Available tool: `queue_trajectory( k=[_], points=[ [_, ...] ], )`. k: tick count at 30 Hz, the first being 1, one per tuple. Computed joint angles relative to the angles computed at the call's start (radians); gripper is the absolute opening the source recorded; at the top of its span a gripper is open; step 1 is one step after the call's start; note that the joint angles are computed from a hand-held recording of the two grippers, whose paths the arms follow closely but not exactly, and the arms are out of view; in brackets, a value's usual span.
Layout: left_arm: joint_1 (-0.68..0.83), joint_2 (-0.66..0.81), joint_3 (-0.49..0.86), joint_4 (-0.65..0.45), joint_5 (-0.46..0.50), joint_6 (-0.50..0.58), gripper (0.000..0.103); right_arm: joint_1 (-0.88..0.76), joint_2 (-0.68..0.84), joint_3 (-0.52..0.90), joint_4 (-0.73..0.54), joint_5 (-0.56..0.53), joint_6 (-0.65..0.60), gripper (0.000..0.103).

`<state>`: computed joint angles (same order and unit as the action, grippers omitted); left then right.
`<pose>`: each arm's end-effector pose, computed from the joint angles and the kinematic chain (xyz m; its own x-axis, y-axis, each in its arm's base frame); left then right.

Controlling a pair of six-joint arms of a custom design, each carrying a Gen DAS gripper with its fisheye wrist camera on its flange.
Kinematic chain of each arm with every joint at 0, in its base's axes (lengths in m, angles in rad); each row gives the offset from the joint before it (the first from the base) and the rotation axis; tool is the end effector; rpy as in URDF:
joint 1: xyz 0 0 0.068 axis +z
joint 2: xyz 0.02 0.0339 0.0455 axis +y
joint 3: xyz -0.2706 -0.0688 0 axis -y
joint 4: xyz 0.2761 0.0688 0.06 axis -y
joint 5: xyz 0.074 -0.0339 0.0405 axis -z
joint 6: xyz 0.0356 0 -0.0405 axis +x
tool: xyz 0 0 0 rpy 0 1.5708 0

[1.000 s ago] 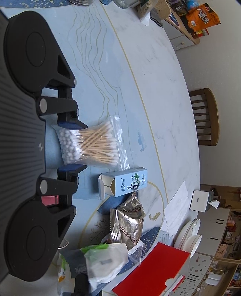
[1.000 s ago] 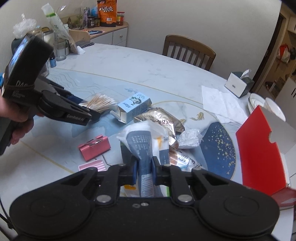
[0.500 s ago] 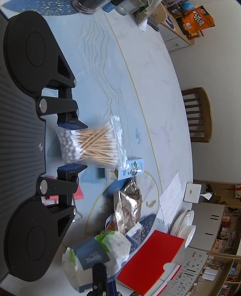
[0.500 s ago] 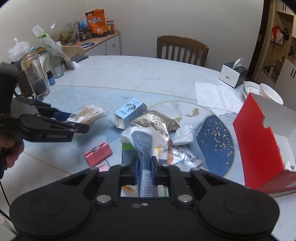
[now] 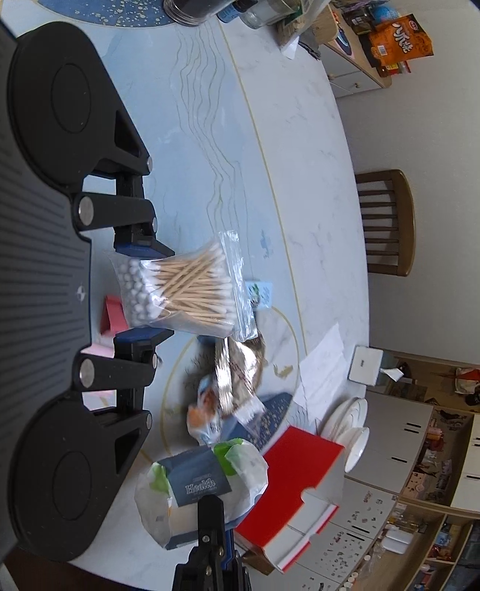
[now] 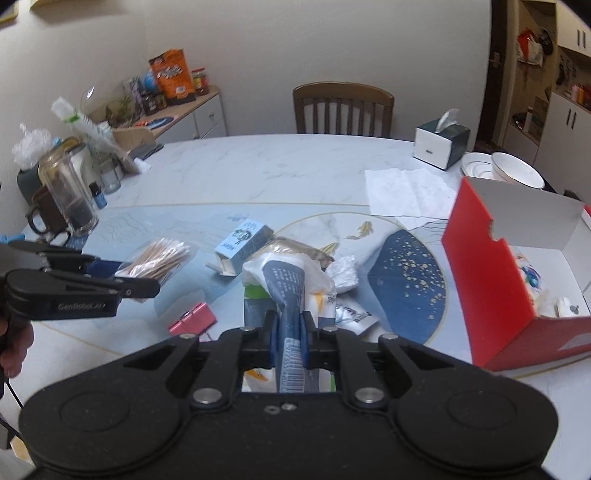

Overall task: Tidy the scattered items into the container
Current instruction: 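Carry the wet-wipe pack and cotton swab bag into the red box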

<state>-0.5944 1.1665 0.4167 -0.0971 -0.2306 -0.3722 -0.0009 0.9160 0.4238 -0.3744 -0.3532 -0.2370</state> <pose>0.1938 -0.1212 0.1366 -0.7309 0.0667 -0.6792 0.1653 0.9829 -0.0813 0.1964 0.0121 0.1687 -0.6884 -0.2197 -0.6912 -0.3958 0.9124 0.1042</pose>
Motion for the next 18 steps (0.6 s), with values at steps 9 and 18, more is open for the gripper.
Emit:
queue_trajectory(
  k=[9, 18],
  points=[
    [-0.116, 0.04, 0.105, -0.042, -0.054, -0.042, 0.035, -0.215, -0.013, 0.057, -0.069, -0.148, -0.074, 0.01],
    [-0.206, 0.138, 0.237, -0.056, -0.098, -0.06, 0.035, -0.423, 0.097, 0.167, -0.11, -0.285, -0.171, 0.01]
  ],
)
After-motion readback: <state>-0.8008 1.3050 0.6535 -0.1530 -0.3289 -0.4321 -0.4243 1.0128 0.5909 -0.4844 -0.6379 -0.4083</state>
